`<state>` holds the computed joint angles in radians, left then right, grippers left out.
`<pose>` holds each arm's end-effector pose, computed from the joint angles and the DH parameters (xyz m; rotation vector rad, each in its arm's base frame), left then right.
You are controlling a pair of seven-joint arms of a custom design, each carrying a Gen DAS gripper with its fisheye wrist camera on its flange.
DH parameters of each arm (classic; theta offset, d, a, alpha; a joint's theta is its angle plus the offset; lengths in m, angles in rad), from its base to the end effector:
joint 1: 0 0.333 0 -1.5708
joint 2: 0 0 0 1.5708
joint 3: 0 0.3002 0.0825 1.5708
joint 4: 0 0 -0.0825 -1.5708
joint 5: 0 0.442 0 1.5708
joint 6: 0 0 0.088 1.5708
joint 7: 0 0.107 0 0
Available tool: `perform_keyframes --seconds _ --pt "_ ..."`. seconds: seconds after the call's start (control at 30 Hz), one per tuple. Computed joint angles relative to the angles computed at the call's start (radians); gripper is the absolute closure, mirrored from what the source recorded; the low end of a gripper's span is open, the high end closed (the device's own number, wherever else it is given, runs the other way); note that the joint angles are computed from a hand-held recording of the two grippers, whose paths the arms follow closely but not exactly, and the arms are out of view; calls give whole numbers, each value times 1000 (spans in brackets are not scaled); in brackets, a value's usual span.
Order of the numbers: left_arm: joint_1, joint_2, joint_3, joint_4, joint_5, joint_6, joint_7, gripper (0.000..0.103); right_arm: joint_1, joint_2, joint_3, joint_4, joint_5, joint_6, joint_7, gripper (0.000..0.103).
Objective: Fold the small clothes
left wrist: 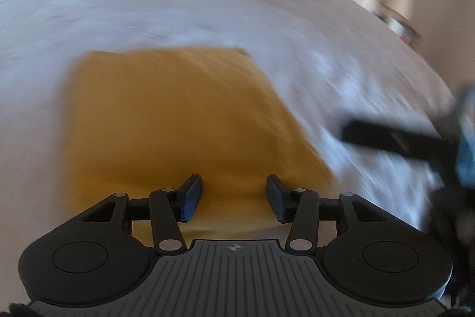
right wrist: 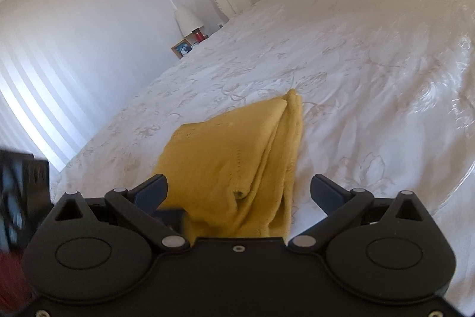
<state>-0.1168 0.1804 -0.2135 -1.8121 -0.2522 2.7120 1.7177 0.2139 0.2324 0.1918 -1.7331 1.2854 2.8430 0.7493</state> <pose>0.6749 -0.2134 0.4868 -1.6277 2.1377 -0.9723 0.6783 0.2255 0.4773 -1.4928 1.3531 -0.1196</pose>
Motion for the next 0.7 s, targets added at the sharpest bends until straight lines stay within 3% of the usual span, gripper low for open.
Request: perform_keyframes --seconds 0.13,0.23,0.3,0.37,0.47,0.63,0.7 --pt "19 -32 -54 -53 -143 51 223 54 -2 1 5 -1 28 4 -29 1" --pt "17 -75 -49 -98 -220 80 298 54 -2 -2 9 0 66 9 -63 1" --pt "12 -114 -40 -148 -281 142 351 54 -3 2 11 12 105 6 -116 2" --pt "0 -143 -24 -190 -295 221 357 54 4 17 5 33 85 -7 -116 10" --pt "-8 -159 20 -222 -138 284 189 54 6 60 -2 79 3 -69 -31 28" --pt "6 -144 65 -212 134 250 -145 54 45 137 -38 156 -315 -116 249 29" --pt "15 -148 73 -217 193 238 -228 54 24 149 -23 170 -336 -137 298 29"
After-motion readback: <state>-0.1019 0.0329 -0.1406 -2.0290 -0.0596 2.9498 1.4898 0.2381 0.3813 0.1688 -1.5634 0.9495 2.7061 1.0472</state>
